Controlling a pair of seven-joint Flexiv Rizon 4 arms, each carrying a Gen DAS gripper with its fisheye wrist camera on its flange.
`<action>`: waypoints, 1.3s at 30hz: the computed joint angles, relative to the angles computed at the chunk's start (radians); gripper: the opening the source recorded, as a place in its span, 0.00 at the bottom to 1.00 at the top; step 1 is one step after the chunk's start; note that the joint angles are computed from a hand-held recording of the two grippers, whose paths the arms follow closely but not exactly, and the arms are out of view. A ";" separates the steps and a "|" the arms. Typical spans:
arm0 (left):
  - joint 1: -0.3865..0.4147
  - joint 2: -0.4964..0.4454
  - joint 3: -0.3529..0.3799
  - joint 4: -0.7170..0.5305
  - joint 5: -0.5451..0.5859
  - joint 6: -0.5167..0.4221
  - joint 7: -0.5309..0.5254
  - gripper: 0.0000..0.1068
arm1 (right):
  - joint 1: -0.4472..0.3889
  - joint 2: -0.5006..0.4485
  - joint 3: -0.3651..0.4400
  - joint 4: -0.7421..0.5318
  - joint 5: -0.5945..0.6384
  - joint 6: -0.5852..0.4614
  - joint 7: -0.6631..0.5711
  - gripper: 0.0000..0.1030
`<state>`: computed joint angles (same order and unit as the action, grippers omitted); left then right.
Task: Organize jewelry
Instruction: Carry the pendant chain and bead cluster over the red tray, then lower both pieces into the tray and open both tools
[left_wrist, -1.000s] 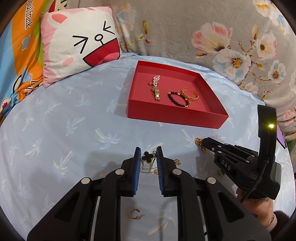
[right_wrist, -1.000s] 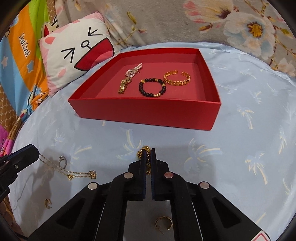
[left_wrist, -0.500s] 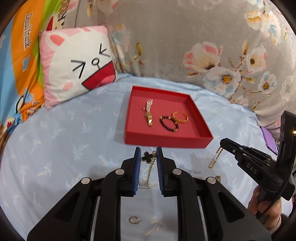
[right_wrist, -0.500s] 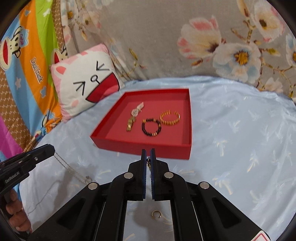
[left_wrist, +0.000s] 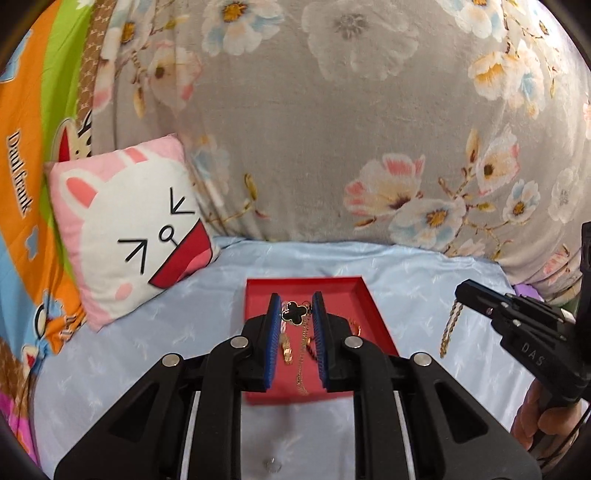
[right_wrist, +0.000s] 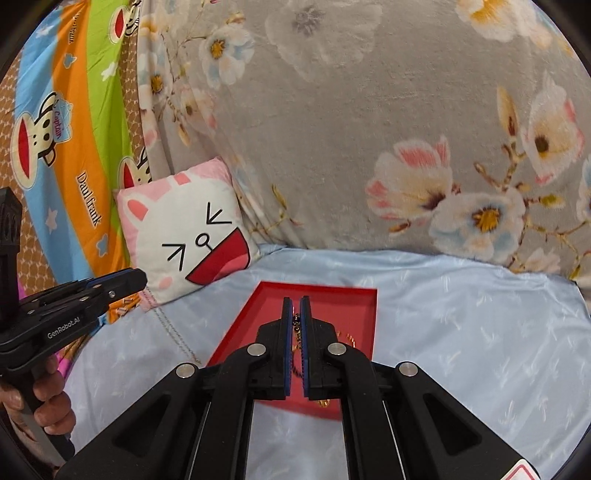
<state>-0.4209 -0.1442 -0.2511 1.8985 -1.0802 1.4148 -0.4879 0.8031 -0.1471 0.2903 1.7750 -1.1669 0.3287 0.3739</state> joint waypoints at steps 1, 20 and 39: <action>0.002 -0.021 0.003 -0.027 0.033 -0.014 -0.025 0.15 | -0.012 0.003 -0.007 0.003 -0.001 0.020 -0.001 0.03; -0.028 -0.488 0.041 -0.513 0.617 -0.146 -0.525 0.15 | -0.210 -0.076 -0.108 0.185 0.012 0.504 0.162 0.03; 0.101 -0.423 -0.076 -0.381 0.732 -0.021 -0.652 0.52 | -0.178 0.002 -0.052 0.245 -0.068 0.344 0.277 0.30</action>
<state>-0.3200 -0.5674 -0.3276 1.5176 -0.3486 1.3942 -1.1401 0.6248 -0.1449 0.2380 2.0195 -1.2344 0.6724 0.6509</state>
